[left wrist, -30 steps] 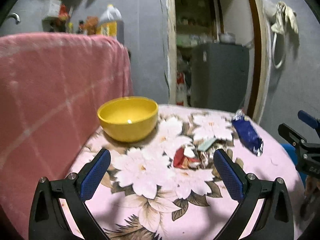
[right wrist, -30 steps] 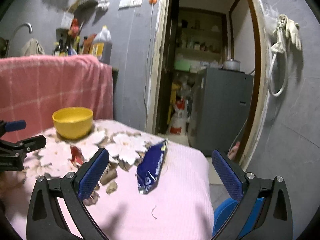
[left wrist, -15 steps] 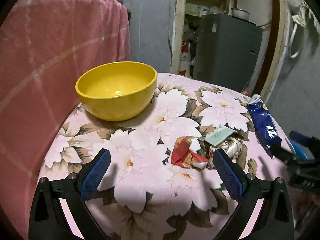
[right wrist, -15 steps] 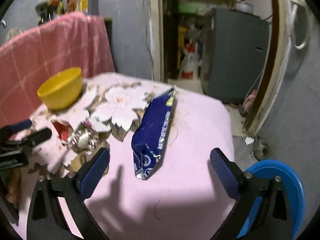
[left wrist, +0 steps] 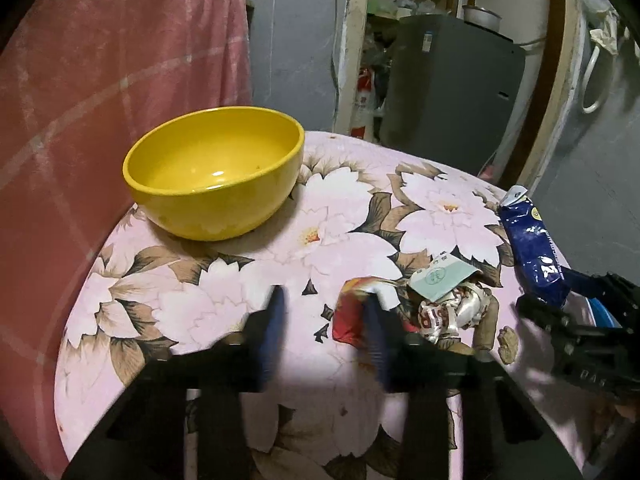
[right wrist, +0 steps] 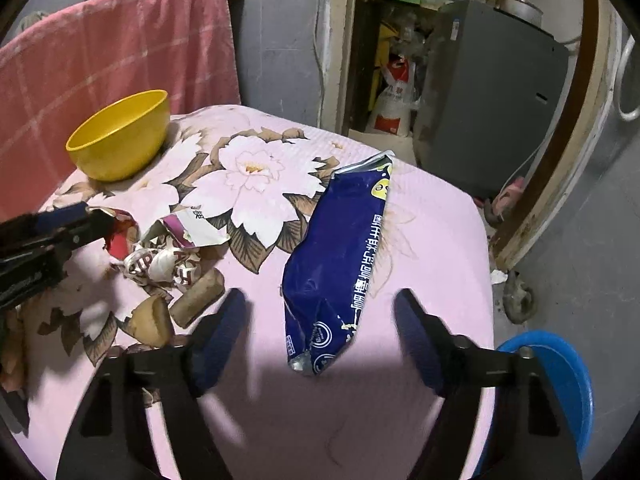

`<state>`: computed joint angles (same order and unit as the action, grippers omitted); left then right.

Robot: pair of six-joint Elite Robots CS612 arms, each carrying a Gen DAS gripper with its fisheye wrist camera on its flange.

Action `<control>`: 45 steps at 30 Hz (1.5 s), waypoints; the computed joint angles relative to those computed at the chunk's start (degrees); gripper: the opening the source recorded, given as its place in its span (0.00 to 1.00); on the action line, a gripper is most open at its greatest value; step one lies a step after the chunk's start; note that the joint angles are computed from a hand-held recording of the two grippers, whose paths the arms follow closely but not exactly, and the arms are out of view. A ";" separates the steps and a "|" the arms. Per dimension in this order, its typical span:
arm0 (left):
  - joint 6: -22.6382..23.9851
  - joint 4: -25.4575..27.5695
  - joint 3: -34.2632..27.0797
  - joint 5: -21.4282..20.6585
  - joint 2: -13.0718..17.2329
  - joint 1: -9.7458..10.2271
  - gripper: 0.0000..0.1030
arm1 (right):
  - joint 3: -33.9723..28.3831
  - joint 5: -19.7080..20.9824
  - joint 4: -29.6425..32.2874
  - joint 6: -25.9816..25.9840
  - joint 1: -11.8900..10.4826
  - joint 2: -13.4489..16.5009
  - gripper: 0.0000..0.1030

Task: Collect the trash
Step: 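Grasp the blue snack bag with the right tool while the left tool grasps a small wrapper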

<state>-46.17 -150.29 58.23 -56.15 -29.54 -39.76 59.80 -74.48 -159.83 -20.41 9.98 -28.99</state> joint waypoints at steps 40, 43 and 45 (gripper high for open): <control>20.50 -25.75 -12.98 3.43 5.81 -5.56 0.04 | 15.77 9.24 -48.86 15.87 -6.73 -4.97 0.09; 22.09 -23.50 -19.13 0.71 8.91 -5.68 0.04 | 16.60 6.85 -48.97 17.64 -7.56 -5.29 0.09; 22.17 -20.86 -23.78 -1.64 11.27 -5.77 0.04 | 17.01 5.26 -48.28 18.64 -8.03 -5.52 0.09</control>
<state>-23.99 -171.16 34.46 -57.78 -18.27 -45.53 76.81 -69.22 -208.11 -1.77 1.95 -34.51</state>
